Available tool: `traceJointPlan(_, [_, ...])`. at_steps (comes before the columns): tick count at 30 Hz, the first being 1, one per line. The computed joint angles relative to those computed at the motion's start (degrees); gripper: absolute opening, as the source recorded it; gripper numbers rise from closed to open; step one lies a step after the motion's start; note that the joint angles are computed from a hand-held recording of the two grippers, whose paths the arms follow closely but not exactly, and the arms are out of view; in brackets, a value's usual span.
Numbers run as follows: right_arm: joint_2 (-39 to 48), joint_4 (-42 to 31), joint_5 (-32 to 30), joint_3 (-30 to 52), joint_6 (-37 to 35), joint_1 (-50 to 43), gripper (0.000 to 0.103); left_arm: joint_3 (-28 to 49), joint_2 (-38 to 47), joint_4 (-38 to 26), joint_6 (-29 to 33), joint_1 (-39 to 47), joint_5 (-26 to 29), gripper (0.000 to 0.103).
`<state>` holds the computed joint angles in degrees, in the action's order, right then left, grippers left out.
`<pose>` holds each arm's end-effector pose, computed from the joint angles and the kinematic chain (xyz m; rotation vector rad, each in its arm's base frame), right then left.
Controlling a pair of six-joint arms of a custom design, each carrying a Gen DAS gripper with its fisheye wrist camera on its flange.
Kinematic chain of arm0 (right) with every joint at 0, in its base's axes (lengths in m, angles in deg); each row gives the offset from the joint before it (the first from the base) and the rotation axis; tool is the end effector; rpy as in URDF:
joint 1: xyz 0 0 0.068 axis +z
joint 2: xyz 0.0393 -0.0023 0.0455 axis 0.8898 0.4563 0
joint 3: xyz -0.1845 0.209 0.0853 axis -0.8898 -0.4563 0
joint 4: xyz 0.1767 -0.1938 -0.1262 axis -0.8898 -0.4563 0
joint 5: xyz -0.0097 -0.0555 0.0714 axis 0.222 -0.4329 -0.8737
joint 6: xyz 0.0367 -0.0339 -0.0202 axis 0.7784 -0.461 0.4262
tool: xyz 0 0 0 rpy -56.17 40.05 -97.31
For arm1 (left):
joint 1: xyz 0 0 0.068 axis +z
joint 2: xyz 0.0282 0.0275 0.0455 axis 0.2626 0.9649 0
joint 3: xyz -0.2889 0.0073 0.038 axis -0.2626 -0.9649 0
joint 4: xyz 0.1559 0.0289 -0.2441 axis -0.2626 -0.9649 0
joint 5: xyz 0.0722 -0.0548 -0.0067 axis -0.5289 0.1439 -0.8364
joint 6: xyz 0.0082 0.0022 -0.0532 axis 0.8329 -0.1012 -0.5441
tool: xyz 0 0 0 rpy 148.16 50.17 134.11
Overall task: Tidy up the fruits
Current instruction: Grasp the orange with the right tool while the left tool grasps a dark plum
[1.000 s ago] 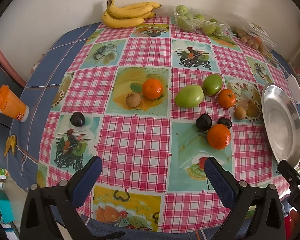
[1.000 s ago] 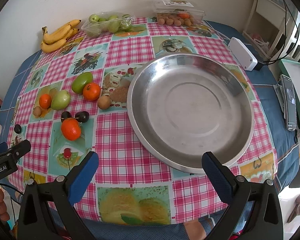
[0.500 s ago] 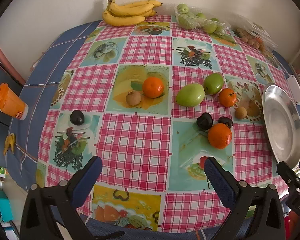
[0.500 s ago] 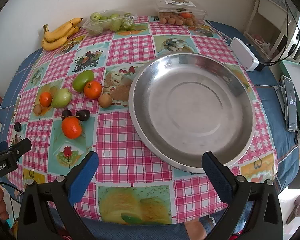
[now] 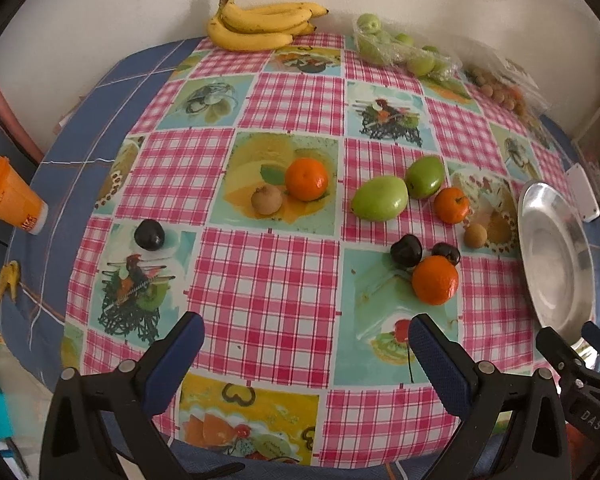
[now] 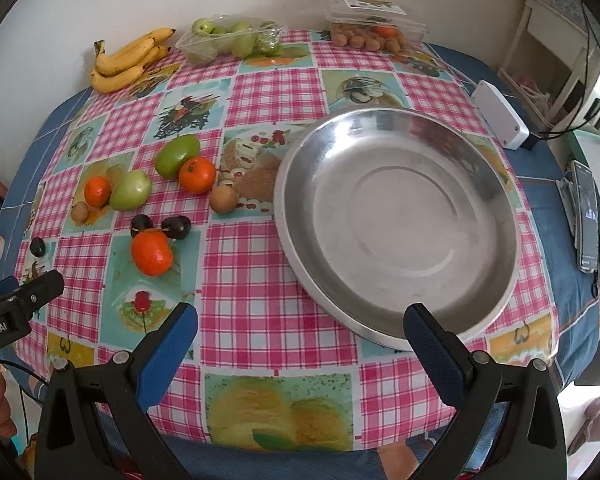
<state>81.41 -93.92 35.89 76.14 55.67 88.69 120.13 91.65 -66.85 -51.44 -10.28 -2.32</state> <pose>0.3094 0.1450 0.1417 0.0349 2.7752 0.0593 0.3115 -0.1423 0.1430 -0.1996 2.7764 -0.0199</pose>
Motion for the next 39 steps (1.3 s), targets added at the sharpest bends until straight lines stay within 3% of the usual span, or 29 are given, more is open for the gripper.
traceJointPlan(13, [4.60, 3.38, -7.40, 5.08, 1.37, 1.03, 0.102, -1.26, -0.98, 5.23, 7.07, 4.25, -0.58, 0.103])
traceJointPlan(24, [12.43, 1.56, -9.34, 12.85, 3.23, 4.87, 0.102, -3.08, -1.95, 9.59, 16.89, 12.91, 0.97, 0.103])
traceJointPlan(33, [17.00, 0.65, -9.64, 17.66, 3.22, 6.71, 0.102, -1.20, 1.52, 7.90, 23.16, 21.83, 8.08, 0.103])
traceJointPlan(36, [18.47, 0.02, -9.60, 18.94, 3.59, 6.99, 0.102, -0.47, 3.87, 7.81, 23.16, 24.04, 9.30, 0.100])
traceJointPlan(39, [19.94, -0.12, -9.67, 20.18, 4.09, 7.22, 0.102, 0.10, 6.21, 8.02, 22.68, 25.56, 10.87, 0.087])
